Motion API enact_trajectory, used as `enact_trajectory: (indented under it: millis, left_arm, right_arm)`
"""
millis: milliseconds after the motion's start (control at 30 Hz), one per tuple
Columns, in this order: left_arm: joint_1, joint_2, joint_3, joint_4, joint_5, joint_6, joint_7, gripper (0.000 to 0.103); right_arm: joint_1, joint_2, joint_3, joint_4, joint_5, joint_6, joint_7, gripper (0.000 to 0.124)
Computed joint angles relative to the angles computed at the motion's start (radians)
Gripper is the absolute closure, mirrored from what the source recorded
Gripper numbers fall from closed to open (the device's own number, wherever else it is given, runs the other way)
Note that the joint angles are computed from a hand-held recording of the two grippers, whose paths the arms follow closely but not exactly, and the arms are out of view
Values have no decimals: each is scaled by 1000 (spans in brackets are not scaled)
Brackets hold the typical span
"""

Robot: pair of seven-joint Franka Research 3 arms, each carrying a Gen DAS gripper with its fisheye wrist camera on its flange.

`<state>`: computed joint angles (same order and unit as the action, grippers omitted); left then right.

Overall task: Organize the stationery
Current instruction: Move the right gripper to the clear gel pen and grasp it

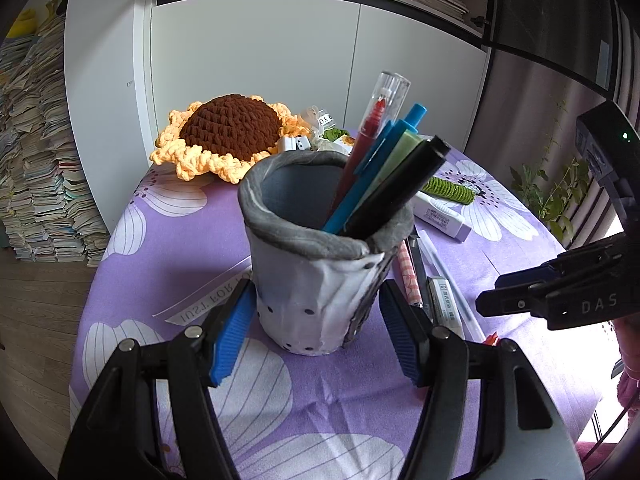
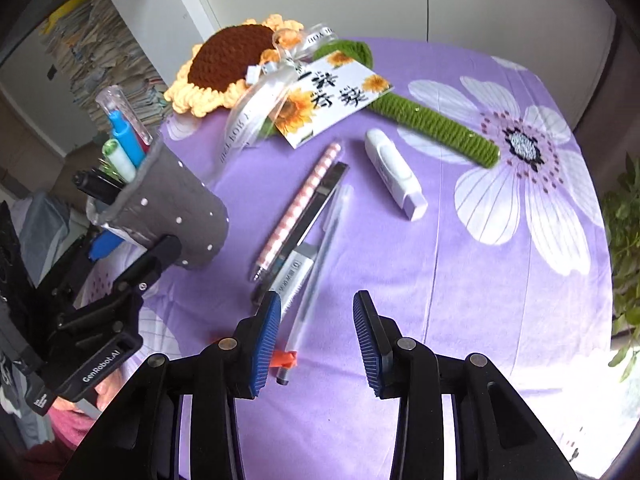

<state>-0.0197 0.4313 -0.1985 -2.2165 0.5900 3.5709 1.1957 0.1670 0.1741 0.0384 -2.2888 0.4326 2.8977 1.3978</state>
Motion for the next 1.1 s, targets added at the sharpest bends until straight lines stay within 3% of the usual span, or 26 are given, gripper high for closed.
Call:
enact_trajectory:
  millis: [267,367,467,533,567,633,833,900,1100]
  left_arm:
    - [1,1,0,1,2,-2,-2,40]
    - [3,1,0,1,4,-2,-3,40]
    - [5,1,-2,2,7,-2,-4,40]
    - [4,1,-1,1,6,-1,-4,40]
    - [3,1,-1,2,6,-3,-5,40]
    - [5,1,-2,2,8,-3,-6,40]
    - [4,0,-1,1,7,-2,-5,39]
    - [4,1,-1,2,7,-3,-5,39]
    - [7,1,-2,2,11,-7,-5,39]
  right_arm:
    - [13,17,-6,5,-37,-20,19,86]
    - [52,32,-46,14,-148,-38,109,86]
    - [49,28,-45,6,-165,-27,133,86]
    - [96,25,-103,-6,-300,-8,253,98]
    - [115,23,-129,-9,-366,-11,311,112]
    - [128,15,-158,-14,-467,-23,395,114]
    - [43,-43,-103,-69,-439,-37,342,114]
    - [6,-75,-84,-102,-388,-55,269,114]
    - [-14,-157,-61,-188,-438,-129,174,114]
